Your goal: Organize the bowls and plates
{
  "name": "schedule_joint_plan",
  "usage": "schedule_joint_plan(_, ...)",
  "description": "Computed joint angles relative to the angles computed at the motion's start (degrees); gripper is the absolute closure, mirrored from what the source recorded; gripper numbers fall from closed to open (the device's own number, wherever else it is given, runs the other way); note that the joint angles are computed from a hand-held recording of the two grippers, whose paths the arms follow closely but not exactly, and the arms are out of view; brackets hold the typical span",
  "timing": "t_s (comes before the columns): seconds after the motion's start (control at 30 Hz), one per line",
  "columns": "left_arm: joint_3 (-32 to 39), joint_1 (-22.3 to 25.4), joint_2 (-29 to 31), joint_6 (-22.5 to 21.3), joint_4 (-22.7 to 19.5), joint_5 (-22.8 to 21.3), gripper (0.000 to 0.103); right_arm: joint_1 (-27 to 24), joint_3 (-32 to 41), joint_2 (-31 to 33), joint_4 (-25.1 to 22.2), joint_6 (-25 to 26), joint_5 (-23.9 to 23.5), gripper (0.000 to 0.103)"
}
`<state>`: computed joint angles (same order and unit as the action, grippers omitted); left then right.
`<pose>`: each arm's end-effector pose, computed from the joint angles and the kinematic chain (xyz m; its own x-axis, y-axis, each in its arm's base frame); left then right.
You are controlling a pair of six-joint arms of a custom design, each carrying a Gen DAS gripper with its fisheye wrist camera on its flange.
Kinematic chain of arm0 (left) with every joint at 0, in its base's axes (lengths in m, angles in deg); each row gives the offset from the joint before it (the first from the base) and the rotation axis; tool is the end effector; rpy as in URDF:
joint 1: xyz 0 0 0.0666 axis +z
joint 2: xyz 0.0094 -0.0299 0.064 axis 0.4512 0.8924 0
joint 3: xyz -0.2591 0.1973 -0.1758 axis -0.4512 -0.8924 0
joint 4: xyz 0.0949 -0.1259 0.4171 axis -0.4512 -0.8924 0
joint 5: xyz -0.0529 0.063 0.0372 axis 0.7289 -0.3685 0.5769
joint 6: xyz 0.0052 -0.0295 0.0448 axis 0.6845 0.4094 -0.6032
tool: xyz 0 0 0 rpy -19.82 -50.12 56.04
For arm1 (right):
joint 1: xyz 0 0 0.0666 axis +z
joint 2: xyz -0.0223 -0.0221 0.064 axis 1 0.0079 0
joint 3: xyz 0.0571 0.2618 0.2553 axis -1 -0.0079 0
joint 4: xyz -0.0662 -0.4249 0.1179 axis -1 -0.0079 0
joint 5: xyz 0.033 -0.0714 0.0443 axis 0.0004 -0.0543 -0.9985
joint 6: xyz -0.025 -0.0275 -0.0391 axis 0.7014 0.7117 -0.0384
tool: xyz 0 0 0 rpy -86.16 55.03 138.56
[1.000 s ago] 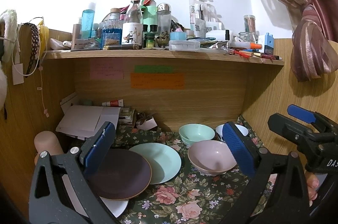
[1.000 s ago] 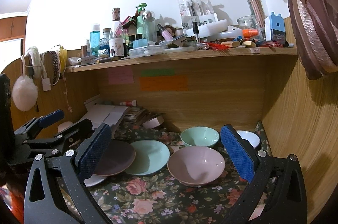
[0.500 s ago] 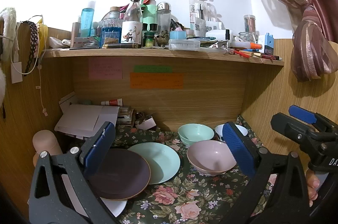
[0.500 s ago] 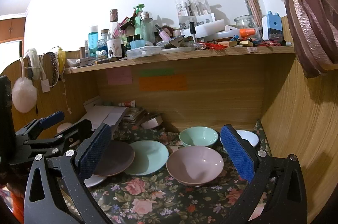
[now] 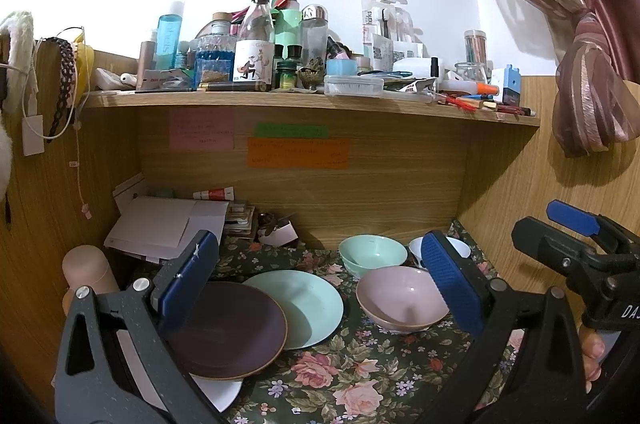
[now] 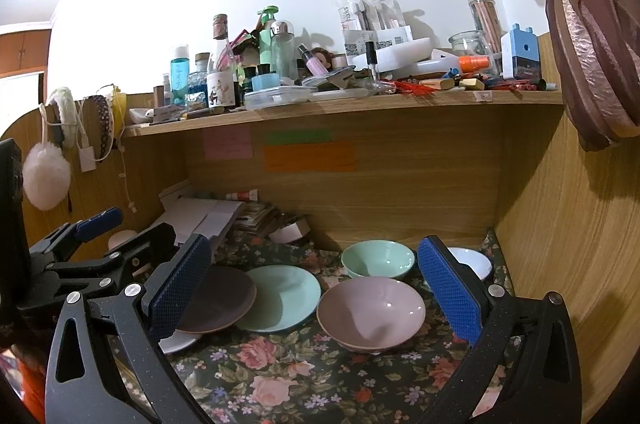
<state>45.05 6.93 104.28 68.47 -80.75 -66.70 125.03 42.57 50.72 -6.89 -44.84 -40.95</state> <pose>0.4413 -0.1446 0.5489 -0.2263 -0.0695 -0.9716 -0.1009 0.9938 -0.0476 0.4886 0.3446 0.5283 -0.2371 -0.0043 -0.9715 -0.4954 0.8607 0.1171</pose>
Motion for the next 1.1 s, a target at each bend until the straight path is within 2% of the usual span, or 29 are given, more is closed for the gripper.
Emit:
schedule_joint_plan(0.57, -1.0, 1.7, -0.5, 1.2, -0.3, 0.9, 0.000, 0.7, 2.6, 2.2, -2.1, 0.4, 0.1, 0.000)
schedule_joint_plan(0.67, -1.2, 2.5, -0.4, 2.4, -1.1, 0.9, 0.000, 0.8, 3.6, 3.2, -3.0, 0.3, -0.1, 0.000)
schedule_joint_plan(0.87, -1.7, 5.4, -0.1, 5.1, -3.7, 3.5, 0.000, 1.0, 6.2, 5.8, -5.1, 0.3, -1.1, 0.000)
schedule_joint_plan(1.1, -2.9, 9.5, 0.9, 8.2, -7.9, 3.9, 0.000, 1.3, 13.2, 12.4, -11.0, 0.5, -4.1, 0.000)
